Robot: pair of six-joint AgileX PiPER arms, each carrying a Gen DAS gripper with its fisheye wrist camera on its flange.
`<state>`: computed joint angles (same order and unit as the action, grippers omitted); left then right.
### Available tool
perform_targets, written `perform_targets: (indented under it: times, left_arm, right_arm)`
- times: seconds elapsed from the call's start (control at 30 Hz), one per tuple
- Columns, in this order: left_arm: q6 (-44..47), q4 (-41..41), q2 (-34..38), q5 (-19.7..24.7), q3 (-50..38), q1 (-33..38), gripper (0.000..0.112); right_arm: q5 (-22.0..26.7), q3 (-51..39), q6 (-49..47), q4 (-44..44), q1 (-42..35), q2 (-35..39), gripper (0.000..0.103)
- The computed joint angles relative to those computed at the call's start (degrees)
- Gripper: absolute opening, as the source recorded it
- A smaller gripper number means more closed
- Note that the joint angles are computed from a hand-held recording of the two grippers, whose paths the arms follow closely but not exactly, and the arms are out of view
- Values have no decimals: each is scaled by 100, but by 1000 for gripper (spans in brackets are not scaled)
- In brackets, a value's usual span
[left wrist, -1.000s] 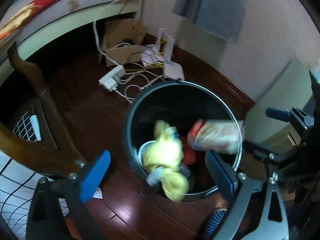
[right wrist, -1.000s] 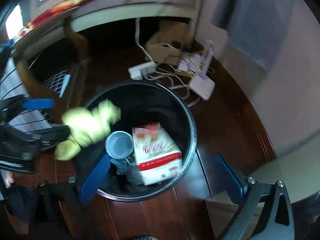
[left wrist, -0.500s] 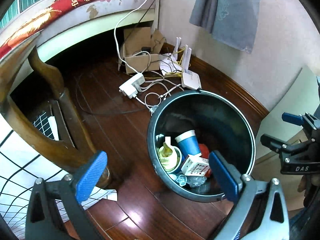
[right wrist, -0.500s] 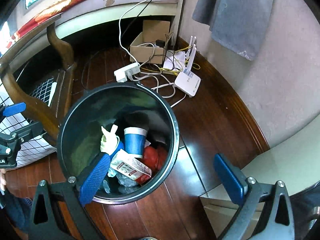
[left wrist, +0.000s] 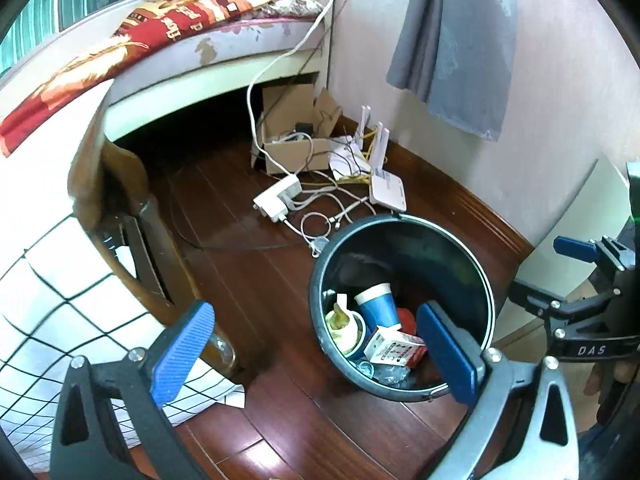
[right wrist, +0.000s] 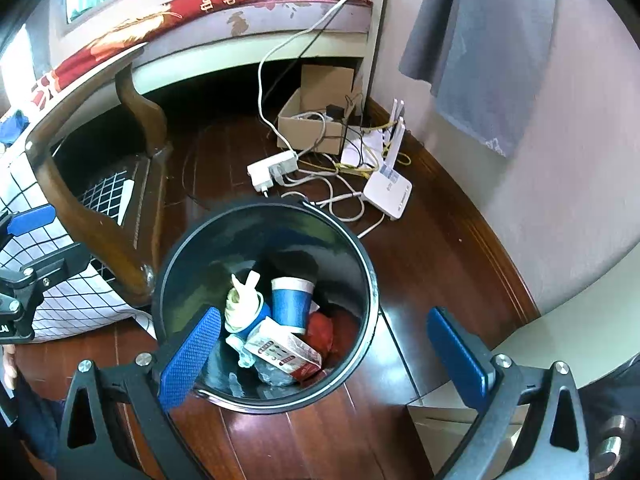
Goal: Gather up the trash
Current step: 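Move both tools back toward the bed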
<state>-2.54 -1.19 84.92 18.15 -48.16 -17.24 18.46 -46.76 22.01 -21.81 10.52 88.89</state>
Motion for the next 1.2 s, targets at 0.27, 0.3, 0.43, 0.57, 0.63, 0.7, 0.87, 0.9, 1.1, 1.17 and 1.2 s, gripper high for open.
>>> perform_targets:
  times: [0.27, 0.3, 0.43, 0.57, 0.63, 0.7, 0.87, 0.9, 1.1, 1.17, 1.2]
  left_arm:
    - [177, -99, -652, 176, 88, 311, 102]
    - [198, -118, -700, 169, 98, 349, 102]
    - [397, -268, -1001, 279, 120, 609, 102]
    - [699, -469, -1292, 389, 138, 961, 102]
    - [1049, -754, -1438, 449, 135, 1236, 102]
    - [1490, -1119, -1548, 517, 120, 1571, 102]
    - [2176, -1645, -1767, 657, 156, 2283, 102]
    - [2408, -1817, -1797, 704, 159, 2506, 102]
    - [3893, -2993, -1890, 1048, 197, 3779, 102]
    - [4347, -3310, -1865, 1164, 168, 4247, 102]
    - [4621, -3493, -1821, 1245, 131, 4544, 102]
  right_arm:
    - [258, -173, 250, -134, 366, -463, 103]
    - [277, -209, 207, -99, 394, -501, 103]
    - [400, -365, 532, -366, 726, -668, 103]
    - [475, -603, 809, -533, 1049, -672, 103]
    - [516, -753, 983, -637, 1253, -644, 103]
    - [567, -968, 1121, -753, 1477, -560, 103]
    - [643, -1574, 1358, -921, 2060, -226, 103]
    - [645, -1675, 1373, -913, 2150, -156, 103]
    - [658, -2406, 1325, -872, 2750, 430, 103]
    - [650, -2754, 1114, -670, 2930, 700, 103]
    - [668, -2866, 1071, -624, 2987, 771, 103]
